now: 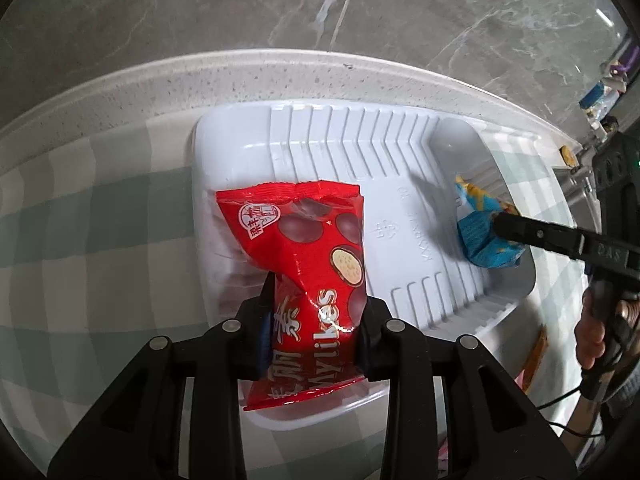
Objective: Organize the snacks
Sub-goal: 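Carry both packets into the white tray and open both tools, then grasp the green packet with the left tool while the right tool grasps the blue Tipo cake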
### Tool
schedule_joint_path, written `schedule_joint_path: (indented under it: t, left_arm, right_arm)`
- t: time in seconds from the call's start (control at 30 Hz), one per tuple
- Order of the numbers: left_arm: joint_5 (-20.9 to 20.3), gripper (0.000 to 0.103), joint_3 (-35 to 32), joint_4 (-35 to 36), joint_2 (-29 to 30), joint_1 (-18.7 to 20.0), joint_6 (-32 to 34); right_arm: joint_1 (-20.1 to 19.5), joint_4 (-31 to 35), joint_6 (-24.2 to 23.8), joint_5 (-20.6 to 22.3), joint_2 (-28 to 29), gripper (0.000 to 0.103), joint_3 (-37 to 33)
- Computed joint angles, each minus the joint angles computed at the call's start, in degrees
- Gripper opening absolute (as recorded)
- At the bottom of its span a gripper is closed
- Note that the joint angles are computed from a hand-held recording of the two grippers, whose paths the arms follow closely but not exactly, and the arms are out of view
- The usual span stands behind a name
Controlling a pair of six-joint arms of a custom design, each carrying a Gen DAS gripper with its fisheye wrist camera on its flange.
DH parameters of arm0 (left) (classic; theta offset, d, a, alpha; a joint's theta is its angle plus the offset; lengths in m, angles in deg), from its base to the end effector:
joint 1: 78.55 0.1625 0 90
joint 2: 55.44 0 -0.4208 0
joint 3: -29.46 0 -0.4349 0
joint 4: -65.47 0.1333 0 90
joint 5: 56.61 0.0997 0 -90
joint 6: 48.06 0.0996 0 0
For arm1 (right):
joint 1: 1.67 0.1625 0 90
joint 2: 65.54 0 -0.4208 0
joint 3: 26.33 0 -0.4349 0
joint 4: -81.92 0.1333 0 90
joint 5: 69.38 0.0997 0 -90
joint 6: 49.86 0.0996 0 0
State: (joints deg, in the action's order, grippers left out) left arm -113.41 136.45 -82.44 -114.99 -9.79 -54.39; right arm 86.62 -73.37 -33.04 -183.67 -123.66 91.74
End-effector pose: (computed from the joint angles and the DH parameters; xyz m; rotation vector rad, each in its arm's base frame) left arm -0.0497 -0.6465 0.1411 0.2660 2.5783 -0.4146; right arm 0.0759 -0.5502 0.0623 -0.4660 -2.6864 0.2032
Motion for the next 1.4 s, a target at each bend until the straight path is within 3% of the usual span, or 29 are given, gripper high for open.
schedule_joint_path:
  t: [0.07,0.2,0.27,0.6,0.9,1.23,1.4]
  left_arm:
    - [-0.08,0.031,0.18,-1.29,0.34,0.06,-0.52]
    - [-0.05,0.050,1.31,-3.91,0.00,-0.35,-1.79]
    - [-0.02,0.052,1.71,-5.18,-0.53,-0.57,-2.57]
    - [2.61,0.052,7.15,-5.92,-7.09,-4.32,-2.42]
    - [4.80,0.052,15.91,-4.24,-17.68,-10.21,-6.30]
    - [8.19,0.053,26.59,4.19,-32.59,-18.93,-13.85]
    - [7.86,0.054,31.99,10.49,-38.76,-21.98,-18.67]
  right_arm:
    - [0.79,-0.61,-0.90,-1.46,-0.12,0.056,0.20]
    - [2.03,-1.37,-1.74,-2.24,-1.35,0.056,1.11]
    - [2.84,-1.39,-1.81,-2.76,-1.76,0.057,1.34]
    - [7.68,-0.81,-0.42,-3.97,-5.61,0.058,3.46]
    - [13.41,-0.12,2.53,-4.84,-11.48,0.062,7.22]
    - [21.06,3.50,7.21,-6.25,-17.91,0.067,12.05]
    - [24.21,6.65,10.39,-6.71,-20.84,0.067,14.88]
